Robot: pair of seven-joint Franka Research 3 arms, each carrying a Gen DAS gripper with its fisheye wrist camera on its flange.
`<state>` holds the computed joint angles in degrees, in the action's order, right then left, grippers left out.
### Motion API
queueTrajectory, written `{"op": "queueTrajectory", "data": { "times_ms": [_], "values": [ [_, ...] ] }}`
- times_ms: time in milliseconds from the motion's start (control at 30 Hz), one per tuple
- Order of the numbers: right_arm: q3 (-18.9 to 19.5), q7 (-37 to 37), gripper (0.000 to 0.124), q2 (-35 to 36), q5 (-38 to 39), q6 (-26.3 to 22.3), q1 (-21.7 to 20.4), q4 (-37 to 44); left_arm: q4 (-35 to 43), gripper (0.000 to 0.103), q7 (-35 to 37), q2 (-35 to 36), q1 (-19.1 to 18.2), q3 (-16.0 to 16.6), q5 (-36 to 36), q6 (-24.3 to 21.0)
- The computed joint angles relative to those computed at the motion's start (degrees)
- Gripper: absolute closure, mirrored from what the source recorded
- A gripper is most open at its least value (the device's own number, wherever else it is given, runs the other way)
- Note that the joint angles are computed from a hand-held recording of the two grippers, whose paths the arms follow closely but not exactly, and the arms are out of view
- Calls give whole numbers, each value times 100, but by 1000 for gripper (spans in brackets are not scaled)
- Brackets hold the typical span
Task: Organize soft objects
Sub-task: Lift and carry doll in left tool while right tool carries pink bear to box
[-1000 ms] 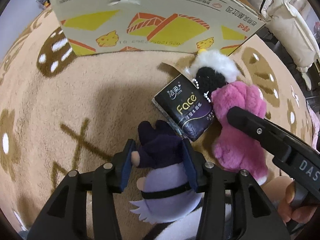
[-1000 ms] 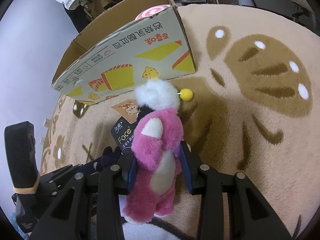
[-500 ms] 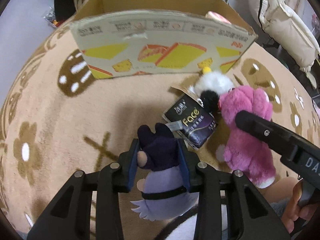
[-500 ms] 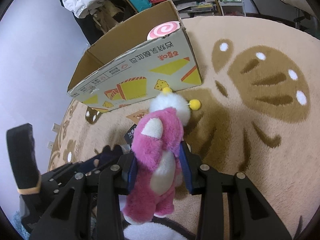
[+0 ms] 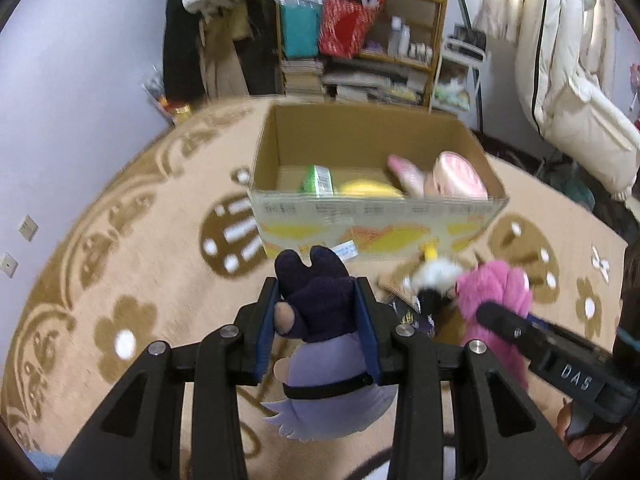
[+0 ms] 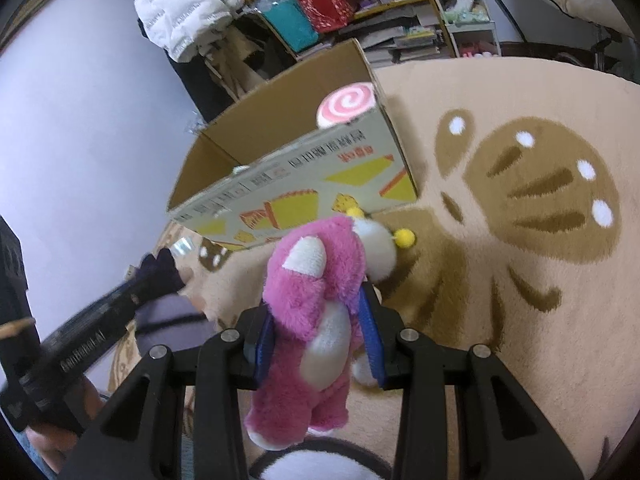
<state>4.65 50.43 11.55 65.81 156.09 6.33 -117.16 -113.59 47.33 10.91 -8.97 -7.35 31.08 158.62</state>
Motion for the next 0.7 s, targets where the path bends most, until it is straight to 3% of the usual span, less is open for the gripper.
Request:
{"op": "queueTrajectory", "data": {
  "times_ms": [467,667,700],
  "values": [
    [-30,-284,83,-159,162,108,53,442,579,68,254,-70,233,58,-135,-219],
    [14,-231,83,132,-225,390,94,1013,978,77,436,171,265,97,-191,-169],
    [31,-187,83,195,-307,412,89,1116,1050,88,485,224,276,98,-219,-129]
  ]
}}
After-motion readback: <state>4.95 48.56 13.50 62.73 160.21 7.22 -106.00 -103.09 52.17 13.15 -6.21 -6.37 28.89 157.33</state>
